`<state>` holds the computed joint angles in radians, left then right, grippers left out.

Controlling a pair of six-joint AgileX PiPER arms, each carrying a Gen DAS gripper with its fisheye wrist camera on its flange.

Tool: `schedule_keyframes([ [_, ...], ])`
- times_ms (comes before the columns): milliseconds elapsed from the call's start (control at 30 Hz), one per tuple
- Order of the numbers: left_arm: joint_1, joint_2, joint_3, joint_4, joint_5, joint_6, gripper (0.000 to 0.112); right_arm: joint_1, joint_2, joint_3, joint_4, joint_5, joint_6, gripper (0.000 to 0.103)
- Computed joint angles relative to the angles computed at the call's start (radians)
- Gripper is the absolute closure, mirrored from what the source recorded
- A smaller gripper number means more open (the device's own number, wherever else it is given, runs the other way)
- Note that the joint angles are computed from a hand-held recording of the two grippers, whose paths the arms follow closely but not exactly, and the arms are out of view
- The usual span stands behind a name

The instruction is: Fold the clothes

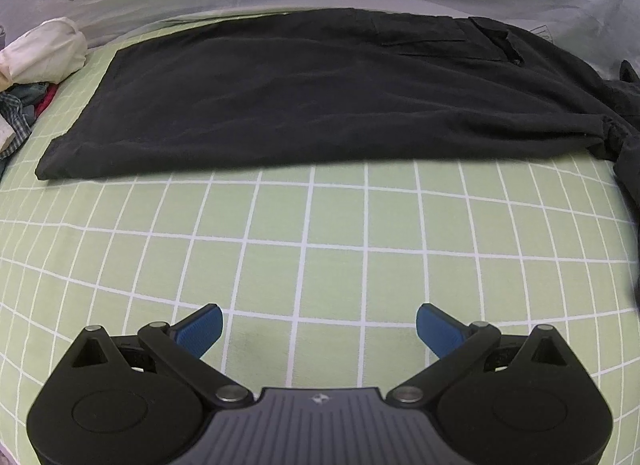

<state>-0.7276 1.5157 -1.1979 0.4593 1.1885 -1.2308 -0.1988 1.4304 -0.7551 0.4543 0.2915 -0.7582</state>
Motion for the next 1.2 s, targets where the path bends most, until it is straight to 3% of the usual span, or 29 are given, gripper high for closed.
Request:
schedule_keyframes([
  [233, 0.017, 0.002, 0.005, -0.006, 0.001, 0.002, 0.011, 0.085, 0.084, -0.064, -0.071, -0.084, 0.034, 0.000],
  [333, 0.026, 0.010, 0.000, -0.011, -0.003, 0.011, 0.011, 0.096, 0.122, -0.116, -0.061, -0.061, 0.033, 0.001],
  [467, 0.042, 0.015, -0.002, -0.016, -0.013, 0.030, 0.011, 0.086, 0.141, -0.173, 0.075, 0.039, -0.072, 0.022],
  [567, 0.058, 0.012, 0.005, -0.020, -0.022, 0.036, 0.011, 0.092, 0.108, -0.172, 0.164, 0.074, -0.148, 0.048],
  [700, 0.077, 0.018, -0.002, -0.022, -0.022, 0.047, 0.011, 0.037, 0.101, -0.258, 0.351, 0.275, -0.240, 0.069],
  [800, 0.090, 0.027, -0.021, -0.015, -0.015, 0.060, 0.011, -0.048, 0.125, -0.361, 0.544, 0.462, -0.273, 0.074],
  [867, 0.097, 0.033, -0.034, -0.009, -0.010, 0.068, 0.011, -0.107, 0.154, -0.434, 0.669, 0.533, -0.263, 0.076],
  [933, 0.101, 0.040, -0.045, -0.004, -0.004, 0.076, 0.011, -0.162, 0.194, -0.512, 0.756, 0.531, -0.212, 0.077],
  [1000, 0.105, 0.046, -0.050, -0.004, 0.000, 0.083, 0.011, -0.196, 0.240, -0.589, 0.763, 0.445, -0.161, 0.078],
  [1133, 0.122, 0.056, -0.043, -0.024, -0.001, 0.095, 0.010, -0.196, 0.366, -0.736, 0.430, 0.200, -0.001, 0.078],
  [1200, 0.129, 0.056, -0.038, -0.030, -0.009, 0.089, 0.010, -0.192, 0.448, -0.800, 0.247, 0.198, 0.164, 0.079],
])
